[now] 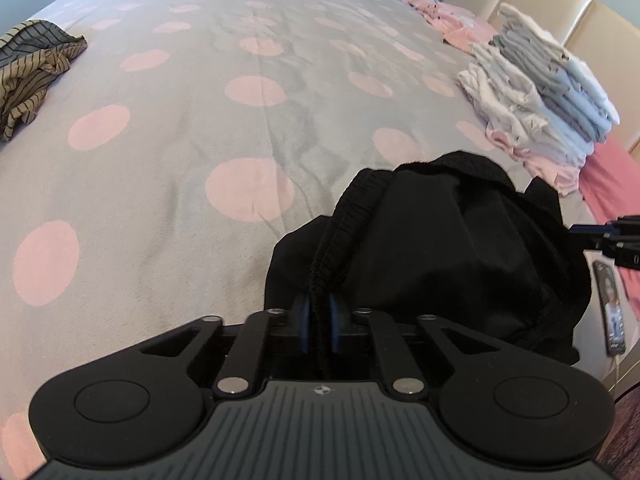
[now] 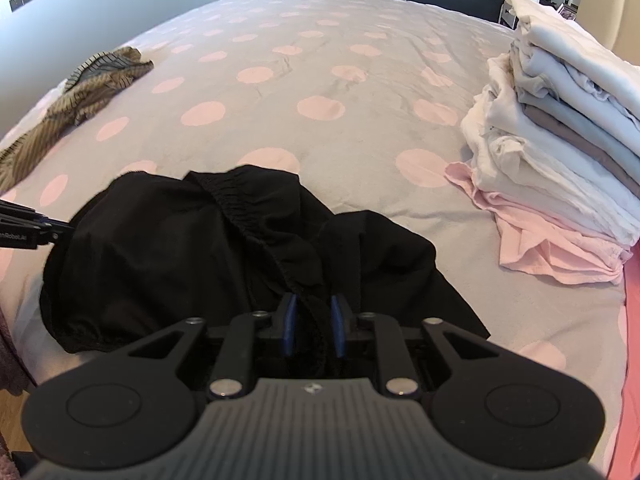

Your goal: Fold clothes

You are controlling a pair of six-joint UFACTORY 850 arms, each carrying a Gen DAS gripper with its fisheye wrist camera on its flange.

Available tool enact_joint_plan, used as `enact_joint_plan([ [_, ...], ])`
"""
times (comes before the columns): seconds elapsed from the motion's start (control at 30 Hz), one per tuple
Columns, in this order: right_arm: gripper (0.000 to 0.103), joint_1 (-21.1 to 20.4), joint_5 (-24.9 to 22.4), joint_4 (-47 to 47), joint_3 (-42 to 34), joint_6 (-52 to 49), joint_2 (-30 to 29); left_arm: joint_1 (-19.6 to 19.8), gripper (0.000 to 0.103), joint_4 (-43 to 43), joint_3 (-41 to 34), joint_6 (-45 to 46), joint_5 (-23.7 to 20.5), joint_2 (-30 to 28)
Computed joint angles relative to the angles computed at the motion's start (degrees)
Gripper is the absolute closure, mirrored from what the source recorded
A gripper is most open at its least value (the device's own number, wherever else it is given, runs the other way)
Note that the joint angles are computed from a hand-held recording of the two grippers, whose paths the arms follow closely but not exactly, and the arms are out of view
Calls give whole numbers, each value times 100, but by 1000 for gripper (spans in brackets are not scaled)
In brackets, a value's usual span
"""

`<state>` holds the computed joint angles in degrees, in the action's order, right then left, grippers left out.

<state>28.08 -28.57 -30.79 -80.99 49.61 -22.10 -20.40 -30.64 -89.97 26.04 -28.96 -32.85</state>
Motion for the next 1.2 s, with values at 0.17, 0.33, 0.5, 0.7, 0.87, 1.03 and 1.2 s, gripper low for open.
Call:
enact_joint_plan([
  [0.17,100,119,-414,-577,-124,399,-62,-63,99,488,29,-233,117,30],
  [0.33,101,447,-1384,-2514,-206,1922,22,-120,100,1044,205,-633,537,216],
  [0.5,101,681,-2516,-3609,-213,2603,171,-96,100,633,443,-90,1020,610],
  [0.7,101,649,-2725,-3886,-284,3111,448,1,100,-244,74,643,1291,829],
  [0.87,101,680,-2742,-4145,-864,3109,425,9,100,294,-895,354,1607,707],
  [1.03,101,613,-2687,-4406,-2117,2734,17,-19,100,2368,-2523,-1231,1499,223],
  [1.2,101,587,-2667,-4820,-3370,2604,-465,-12,100,3181,-3754,-2037,1212,-131],
])
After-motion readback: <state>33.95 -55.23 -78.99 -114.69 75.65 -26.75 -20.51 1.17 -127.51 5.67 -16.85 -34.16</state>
